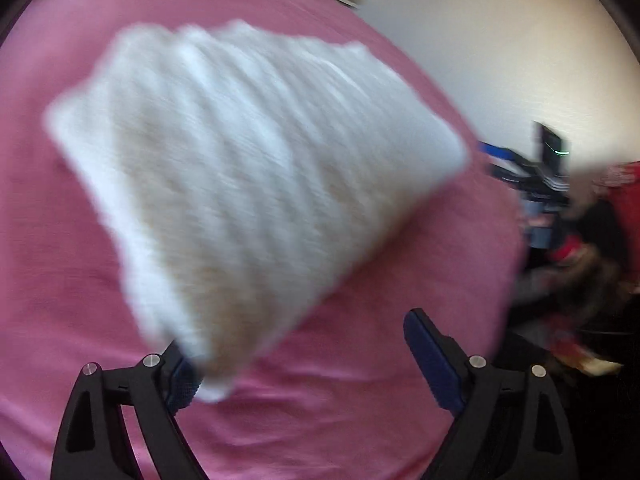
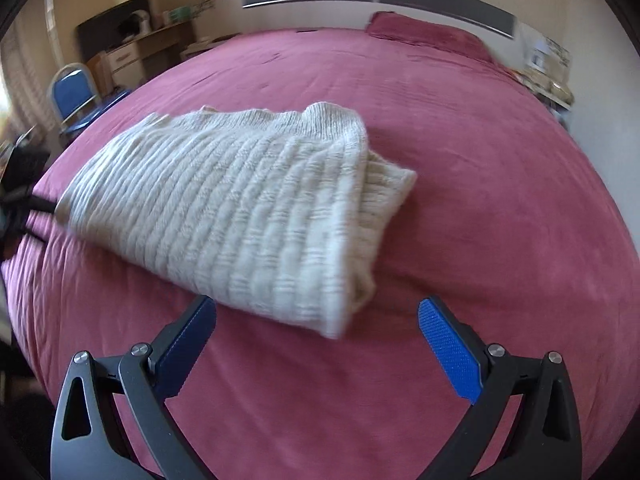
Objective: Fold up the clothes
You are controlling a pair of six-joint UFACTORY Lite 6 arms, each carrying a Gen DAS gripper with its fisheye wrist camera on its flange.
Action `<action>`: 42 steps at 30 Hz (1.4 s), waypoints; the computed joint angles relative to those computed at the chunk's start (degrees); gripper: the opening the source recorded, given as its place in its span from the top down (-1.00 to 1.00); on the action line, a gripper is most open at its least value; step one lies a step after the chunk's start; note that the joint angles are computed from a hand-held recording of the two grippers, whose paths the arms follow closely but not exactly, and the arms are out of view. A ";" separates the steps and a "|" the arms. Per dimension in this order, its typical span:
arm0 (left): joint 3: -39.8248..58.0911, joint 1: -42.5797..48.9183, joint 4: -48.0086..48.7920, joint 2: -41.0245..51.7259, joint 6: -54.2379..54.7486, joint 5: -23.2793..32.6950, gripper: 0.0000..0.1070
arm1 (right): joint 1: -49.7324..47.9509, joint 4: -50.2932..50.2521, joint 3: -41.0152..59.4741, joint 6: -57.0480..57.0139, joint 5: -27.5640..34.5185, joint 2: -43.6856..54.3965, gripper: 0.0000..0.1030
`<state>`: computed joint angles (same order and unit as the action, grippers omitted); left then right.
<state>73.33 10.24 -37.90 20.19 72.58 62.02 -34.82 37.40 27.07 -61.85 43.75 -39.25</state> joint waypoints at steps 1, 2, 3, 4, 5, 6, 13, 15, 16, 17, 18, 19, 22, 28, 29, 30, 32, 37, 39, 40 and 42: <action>-4.36 -0.34 0.30 -6.00 -0.59 -6.00 -0.73 | -4.16 2.92 1.66 -6.00 3.29 2.93 -0.99; -9.23 -0.97 -0.02 -11.99 -1.69 -11.99 -0.73 | -8.49 5.95 3.88 -11.99 7.40 7.28 -0.99; -14.62 -2.04 -1.93 -17.99 -2.93 -17.99 -0.73 | -12.63 8.54 6.11 -17.99 11.56 12.01 -0.99; -19.61 -3.51 -3.04 -23.99 -5.13 -23.99 -0.73 | -14.67 10.48 7.28 -21.73 13.33 15.10 -0.99; -24.28 -5.64 -2.99 -29.98 -8.82 -29.77 -0.74 | -15.93 12.14 9.52 -23.78 15.87 19.87 -0.99; -28.36 -8.62 -3.14 -35.05 -12.68 -33.16 -0.74 | -16.95 13.44 11.90 -25.30 18.47 24.56 -0.99; -35.56 -30.84 -4.66 -43.84 -33.58 -39.60 -0.76 | -12.73 16.09 20.28 -26.42 29.14 43.75 -0.99; -34.31 -36.18 -6.41 -40.67 -35.17 -41.00 -0.76 | -10.58 13.99 19.88 -27.09 28.42 43.97 -0.99; -34.45 -38.42 -7.35 -39.57 -35.08 -41.84 -0.76 | -9.63 12.85 19.99 -27.42 28.78 44.59 -1.00; -34.26 -40.51 -6.22 -38.71 -36.87 -42.43 -0.76 | -8.89 12.48 20.25 -27.91 29.19 45.34 -0.99; -33.80 -41.95 -5.41 -37.41 -37.95 -43.00 -0.76 | -7.80 12.53 20.85 -28.60 29.40 46.09 -0.99; -33.59 -42.70 -5.14 -36.82 -38.71 -43.26 -0.76 | -6.62 12.70 22.19 -28.59 29.98 47.20 -1.00; -32.93 -44.79 -4.38 -35.06 -40.93 -44.00 -0.76 | -2.71 13.28 26.58 -28.29 30.89 50.84 -1.00; -33.26 -44.42 -2.92 -33.35 -44.72 -45.01 -0.76 | 5.76 11.11 35.91 -23.93 34.54 63.37 -1.00; -33.36 -43.71 -4.35 -33.01 -43.26 -44.98 -0.76 | 6.85 10.09 35.35 -24.31 34.81 63.41 -1.00; -33.59 -42.95 -5.32 -33.03 -42.14 -44.82 -0.76 | 7.94 9.10 34.88 -24.69 35.11 63.53 -1.00; -33.46 -41.62 -7.33 -31.76 -39.92 -44.76 -0.76 | 7.66 9.34 34.33 -25.18 35.73 62.97 -1.00; -31.95 -40.49 -8.34 -28.71 -39.22 -44.55 -0.76 | 8.08 7.25 36.57 -22.46 40.67 64.24 -1.00; -31.49 -40.88 -5.98 -28.58 -40.46 -44.76 -0.76 | 9.52 5.74 35.78 -21.40 40.35 62.79 -1.00; -31.47 -41.27 -3.88 -28.70 -42.09 -44.95 -0.76 | 10.11 5.58 35.61 -20.92 40.47 62.35 -1.00; -31.26 -40.73 -3.28 -28.59 -41.87 -44.43 -0.76 | 11.62 5.51 34.68 -19.74 38.65 60.44 -1.00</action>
